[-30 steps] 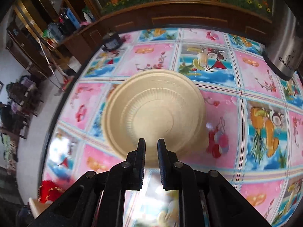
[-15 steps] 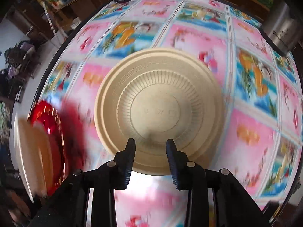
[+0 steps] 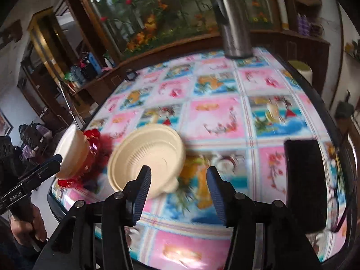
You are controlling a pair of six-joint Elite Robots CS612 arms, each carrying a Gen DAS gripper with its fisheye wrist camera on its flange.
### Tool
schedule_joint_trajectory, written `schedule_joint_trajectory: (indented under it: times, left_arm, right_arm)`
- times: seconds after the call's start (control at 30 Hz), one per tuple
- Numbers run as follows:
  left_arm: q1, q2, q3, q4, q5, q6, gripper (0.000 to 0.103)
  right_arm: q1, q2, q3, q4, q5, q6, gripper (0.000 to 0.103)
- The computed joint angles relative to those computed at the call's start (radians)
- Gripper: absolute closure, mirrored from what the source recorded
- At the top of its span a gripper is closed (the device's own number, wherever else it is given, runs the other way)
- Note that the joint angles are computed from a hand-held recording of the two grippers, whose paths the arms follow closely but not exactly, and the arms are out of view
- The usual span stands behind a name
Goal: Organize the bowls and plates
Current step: 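Lift the beige bowl with right gripper and carry it toward the stack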
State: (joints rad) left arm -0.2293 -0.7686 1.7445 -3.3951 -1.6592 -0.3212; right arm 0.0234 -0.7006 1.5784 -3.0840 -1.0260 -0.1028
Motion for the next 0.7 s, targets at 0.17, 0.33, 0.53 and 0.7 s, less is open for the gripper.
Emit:
schedule_joint_trajectory:
  times: [0.17, 0.33, 0.53, 0.7]
  left_arm:
    - [-0.005, 0.027, -0.078, 0.139, 0.001, -0.004, 0.036]
    - [-0.015, 0.043, -0.135, 0.245, 0.086, 0.004, 0.036]
    - [-0.019, 0.061, -0.173, 0.318, 0.127, 0.021, 0.036]
    - [-0.025, 0.074, -0.175, 0.315, 0.164, 0.031, 0.057]
  right_arm:
    - [-0.008, 0.008, -0.009, 0.016, 0.011, 0.036, 0.049]
    - [-0.005, 0.029, -0.042, 0.054, 0.035, 0.052, 0.05]
    - [0.012, 0.056, -0.104, 0.146, 0.058, 0.027, 0.058]
    - [0.034, 0.082, -0.152, 0.206, 0.014, 0.002, 0.072]
